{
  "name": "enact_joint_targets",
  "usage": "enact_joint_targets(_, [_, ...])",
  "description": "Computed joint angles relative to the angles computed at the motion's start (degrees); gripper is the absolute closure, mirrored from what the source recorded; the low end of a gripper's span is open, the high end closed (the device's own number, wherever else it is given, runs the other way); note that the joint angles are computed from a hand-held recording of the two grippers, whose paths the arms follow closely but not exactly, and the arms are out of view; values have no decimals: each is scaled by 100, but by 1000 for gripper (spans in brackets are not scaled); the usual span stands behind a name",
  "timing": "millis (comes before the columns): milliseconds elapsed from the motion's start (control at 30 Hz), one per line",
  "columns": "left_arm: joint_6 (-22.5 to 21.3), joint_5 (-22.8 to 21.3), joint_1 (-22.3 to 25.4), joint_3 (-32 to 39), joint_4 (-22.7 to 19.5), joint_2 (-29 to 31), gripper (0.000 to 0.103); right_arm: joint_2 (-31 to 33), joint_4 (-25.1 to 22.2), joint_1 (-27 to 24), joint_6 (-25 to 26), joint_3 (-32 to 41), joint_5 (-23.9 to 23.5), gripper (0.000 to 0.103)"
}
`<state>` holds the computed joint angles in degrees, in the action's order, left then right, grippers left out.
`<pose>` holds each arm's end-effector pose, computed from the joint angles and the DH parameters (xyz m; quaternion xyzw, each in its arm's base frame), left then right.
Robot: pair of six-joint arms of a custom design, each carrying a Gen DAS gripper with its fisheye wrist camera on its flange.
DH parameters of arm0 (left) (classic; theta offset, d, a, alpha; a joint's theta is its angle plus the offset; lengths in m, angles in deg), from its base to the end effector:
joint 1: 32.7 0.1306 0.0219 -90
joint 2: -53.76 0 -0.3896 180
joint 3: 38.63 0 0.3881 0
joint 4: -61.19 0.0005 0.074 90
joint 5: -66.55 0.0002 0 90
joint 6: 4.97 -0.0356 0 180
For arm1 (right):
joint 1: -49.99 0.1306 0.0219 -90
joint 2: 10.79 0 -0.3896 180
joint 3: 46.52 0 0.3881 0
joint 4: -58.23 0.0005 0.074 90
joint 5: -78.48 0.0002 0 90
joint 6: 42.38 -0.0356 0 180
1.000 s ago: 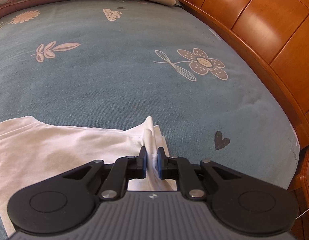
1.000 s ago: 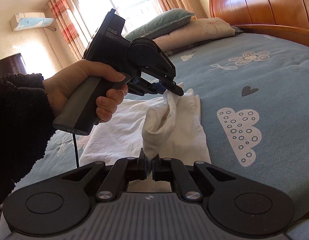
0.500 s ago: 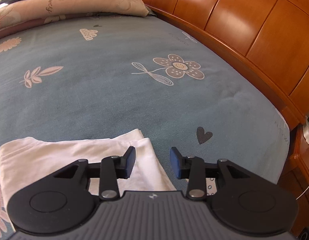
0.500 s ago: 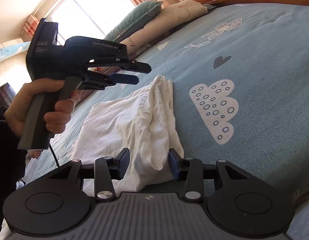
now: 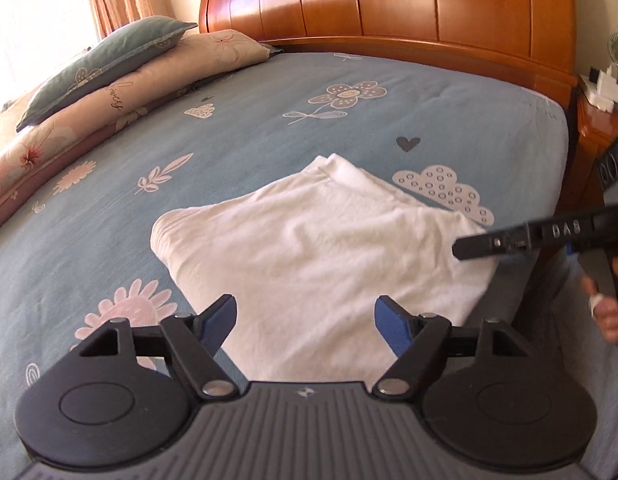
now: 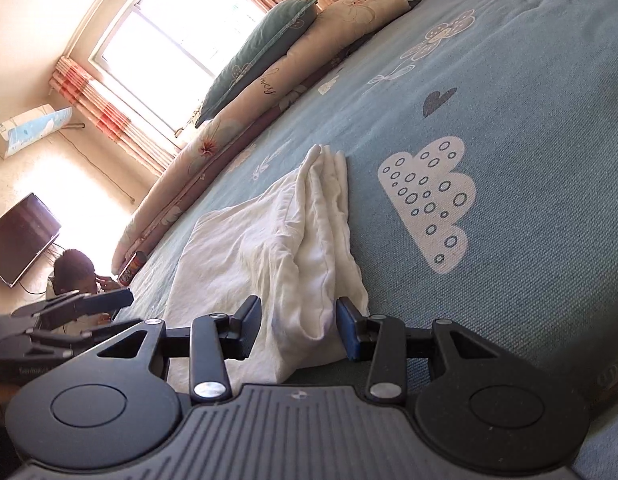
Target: Fold clothes
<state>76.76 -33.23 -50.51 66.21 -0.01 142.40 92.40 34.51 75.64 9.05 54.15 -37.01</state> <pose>0.4419 -0.1361 0.5511 0.1759 0.9041 0.0468 0.3865 0.5287 0.2703 0.4458 -0.0226 0.8361 0.4325 0.3368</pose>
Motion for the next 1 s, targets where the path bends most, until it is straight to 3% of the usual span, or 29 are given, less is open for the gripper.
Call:
enact_joint_targets(67, [-116,-247,-140,-382,97,-246,25,0,15,5,-46,-10,49,61])
enact_joint_targets(167, [-294,-718,-338,-890,289,-498,25,24,-59,13,-92,18,110,83])
enact_joint_targets(267, [-267,-752,-393,-1053,307,-564,25,46,-53,17,-123,82,103,90])
enact_joint_targets(433, [-334,-425,-384,-1075,660,-578,25,40,-107,-7,96,271,271,91])
enact_joint_targets(533, [-233,-20,-280,-923,553,-382,25,178,-704,-19,258,521,330,89])
enact_joint_targets(600, [-95,250,-182,-801,311,-219,25,138,-784,-20,247,458,426,84])
enact_joint_targets(700, [-74,381,-120,-801,308,-199,25,33,-692,-81,191,408,512,82])
enact_joint_targets(800, [-217,597,-28,-796,533,-283,24,17,-691,-108,482,566,682,81])
enact_joint_targets(900, [-444,590,49,-744,697,-224,19,209,-732,-112,787,940,496,80])
enact_joint_targets(1000, [-354,628,133,-588,599,-6,20,673,-1220,-10,1186,1627,421,80])
